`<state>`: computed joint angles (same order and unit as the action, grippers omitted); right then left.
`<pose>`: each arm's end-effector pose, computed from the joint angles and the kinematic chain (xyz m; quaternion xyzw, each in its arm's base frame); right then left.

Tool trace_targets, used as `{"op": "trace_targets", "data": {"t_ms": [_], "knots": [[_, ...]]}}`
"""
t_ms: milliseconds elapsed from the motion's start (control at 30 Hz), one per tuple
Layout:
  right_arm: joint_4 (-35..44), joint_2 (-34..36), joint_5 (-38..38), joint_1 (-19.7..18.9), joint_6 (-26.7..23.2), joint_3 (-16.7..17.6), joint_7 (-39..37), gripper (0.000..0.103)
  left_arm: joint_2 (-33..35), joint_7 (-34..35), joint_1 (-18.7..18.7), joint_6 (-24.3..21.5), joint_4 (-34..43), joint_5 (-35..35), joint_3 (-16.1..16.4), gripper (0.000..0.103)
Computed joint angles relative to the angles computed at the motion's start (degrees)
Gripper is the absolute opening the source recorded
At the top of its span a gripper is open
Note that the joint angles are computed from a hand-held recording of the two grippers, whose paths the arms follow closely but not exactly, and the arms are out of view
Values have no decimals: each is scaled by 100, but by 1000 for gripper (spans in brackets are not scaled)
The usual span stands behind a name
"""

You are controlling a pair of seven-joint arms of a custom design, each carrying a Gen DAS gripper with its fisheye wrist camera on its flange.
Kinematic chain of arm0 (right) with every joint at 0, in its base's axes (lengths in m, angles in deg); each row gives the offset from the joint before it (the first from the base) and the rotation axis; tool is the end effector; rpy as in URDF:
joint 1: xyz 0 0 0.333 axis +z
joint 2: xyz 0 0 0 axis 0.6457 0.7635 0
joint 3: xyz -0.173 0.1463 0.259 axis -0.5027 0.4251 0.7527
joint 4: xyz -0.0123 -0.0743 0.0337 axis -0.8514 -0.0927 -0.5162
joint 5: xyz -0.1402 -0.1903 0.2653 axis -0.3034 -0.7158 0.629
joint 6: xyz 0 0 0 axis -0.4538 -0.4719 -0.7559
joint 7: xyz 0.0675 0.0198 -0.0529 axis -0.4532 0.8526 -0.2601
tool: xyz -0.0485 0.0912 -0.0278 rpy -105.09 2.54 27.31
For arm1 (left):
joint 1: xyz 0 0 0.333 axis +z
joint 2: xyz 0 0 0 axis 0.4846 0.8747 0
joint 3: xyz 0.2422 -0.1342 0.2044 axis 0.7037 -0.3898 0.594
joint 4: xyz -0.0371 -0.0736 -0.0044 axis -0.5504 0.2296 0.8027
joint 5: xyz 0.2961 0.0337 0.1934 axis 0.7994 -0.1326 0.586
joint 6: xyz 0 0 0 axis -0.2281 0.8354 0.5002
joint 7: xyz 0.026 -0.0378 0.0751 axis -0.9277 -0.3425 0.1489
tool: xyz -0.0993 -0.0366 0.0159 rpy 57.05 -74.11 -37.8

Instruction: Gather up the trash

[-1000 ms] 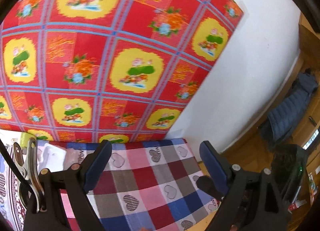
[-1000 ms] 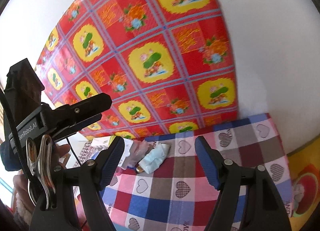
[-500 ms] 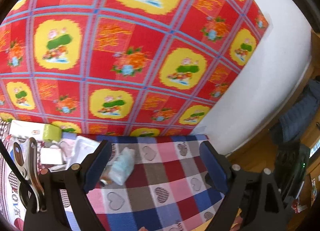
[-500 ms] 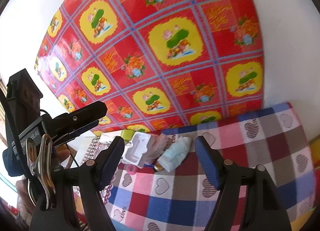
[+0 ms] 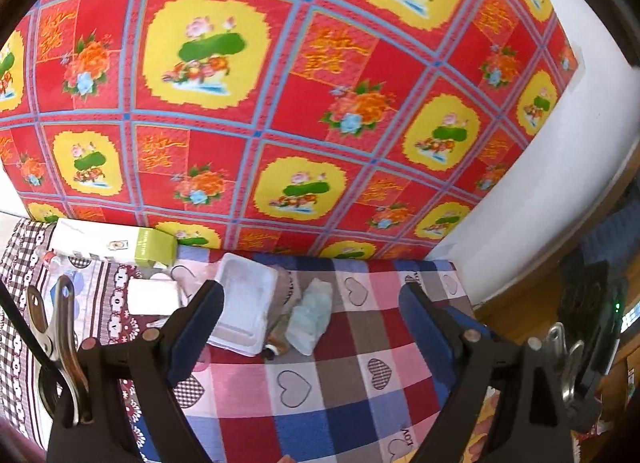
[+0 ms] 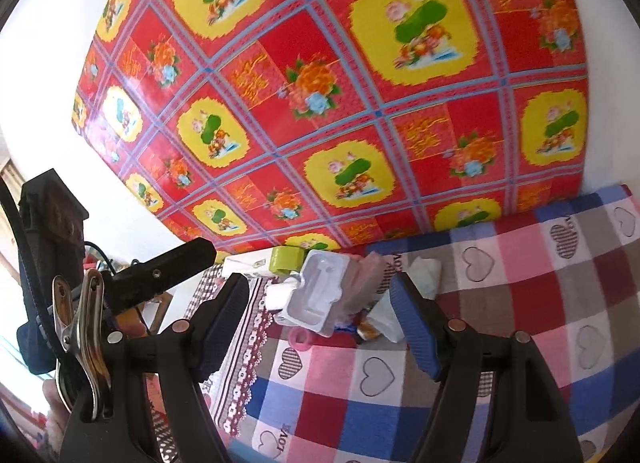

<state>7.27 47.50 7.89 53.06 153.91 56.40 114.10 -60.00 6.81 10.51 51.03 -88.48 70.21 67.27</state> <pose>0.5009 0.2133 0.8403 -0.7782 0.4337 0.0951 0.4441 0.3772 -0.2660 0.8729 -0.7992 0.4553 -0.3351 0.2042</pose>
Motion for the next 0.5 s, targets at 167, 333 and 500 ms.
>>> {"op": "trace_targets", "data": {"t_ms": [167,333,500], "knots": [[-110,17,-115,143,155,69,148,75,-314,190,130,270,-523,-352,183,92],[-209,59,-208,272,286,121,304,75,-573,453,303,498,-1033,-736,327,92],[-315,155,-350,433,443,193,403,75,-867,504,457,881,-1751,-1128,481,88]]}}
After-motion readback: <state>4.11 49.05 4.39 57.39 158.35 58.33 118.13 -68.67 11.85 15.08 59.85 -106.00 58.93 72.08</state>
